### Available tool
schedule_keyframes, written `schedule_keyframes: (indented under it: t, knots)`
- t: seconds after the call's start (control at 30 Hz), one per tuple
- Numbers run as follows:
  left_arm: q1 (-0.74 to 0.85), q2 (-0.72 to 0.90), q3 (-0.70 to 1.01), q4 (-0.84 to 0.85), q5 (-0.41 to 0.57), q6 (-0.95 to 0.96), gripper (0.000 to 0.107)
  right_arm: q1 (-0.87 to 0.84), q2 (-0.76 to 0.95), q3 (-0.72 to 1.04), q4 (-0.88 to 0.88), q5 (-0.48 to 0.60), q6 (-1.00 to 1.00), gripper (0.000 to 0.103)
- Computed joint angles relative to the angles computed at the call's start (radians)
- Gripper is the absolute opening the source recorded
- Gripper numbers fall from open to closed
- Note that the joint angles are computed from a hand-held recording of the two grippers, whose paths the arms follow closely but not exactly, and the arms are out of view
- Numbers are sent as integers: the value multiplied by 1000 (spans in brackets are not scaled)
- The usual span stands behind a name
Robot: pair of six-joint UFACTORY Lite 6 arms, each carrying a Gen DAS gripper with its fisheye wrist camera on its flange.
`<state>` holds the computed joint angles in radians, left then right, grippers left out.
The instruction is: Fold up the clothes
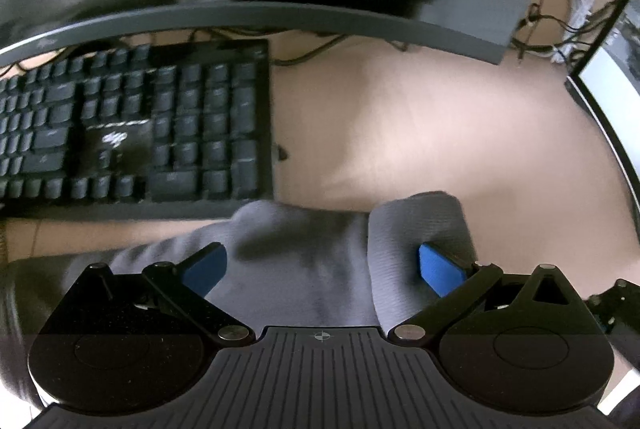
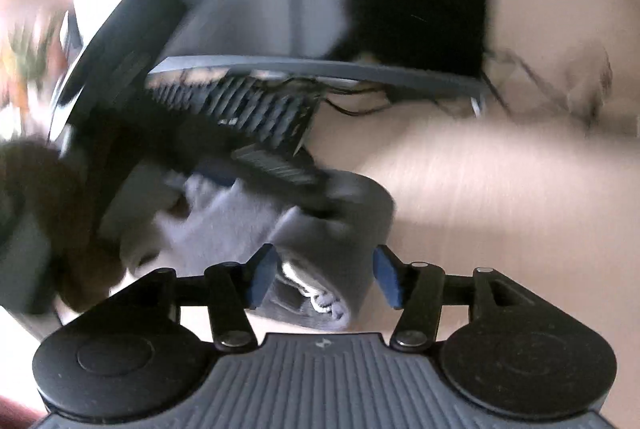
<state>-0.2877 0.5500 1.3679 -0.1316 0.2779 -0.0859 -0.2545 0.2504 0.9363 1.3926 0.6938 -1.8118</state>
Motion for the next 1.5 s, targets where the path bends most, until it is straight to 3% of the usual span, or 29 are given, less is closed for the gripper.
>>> schedule_keyframes:
  t: [0.1, 0.4, 0.43, 0.47, 0.57, 0.87, 1.0, 1.17, 1.4, 1.5]
  knots:
    - [21, -8, -18, 31, 3, -39, 103, -52, 133, 135, -88, 86, 222, 56]
    - [40, -16, -46, 227, 23, -252, 103, 18, 319, 265, -94, 140, 269, 67]
    - [43, -16, -49, 226, 22, -254, 103, 20, 325, 259, -92, 153, 279, 64]
    - [45, -17, -51, 225, 21, -256, 103, 15, 326, 257, -96, 174, 288, 53]
    - [37, -14, -48, 240, 22, -282, 103, 13, 291, 213, -69, 162, 235, 43]
    - [-56, 62, 48, 230, 22, -279, 103, -86, 216, 168, -56, 116, 162, 39]
    - [-106, 136, 144, 195, 35, -252, 103, -131, 155, 119, -24, 56, 49, 39]
    - [-119, 208, 291, 95, 132, -157, 103, -143, 97, 66, 41, -16, -102, 40]
    - [-120, 149, 291, 174, 140, -215, 103, -82, -53, -93, 223, -96, -442, 42]
    - [-104, 104, 256, 106, 117, -148, 103, -49, -90, -134, 282, -126, -549, 43]
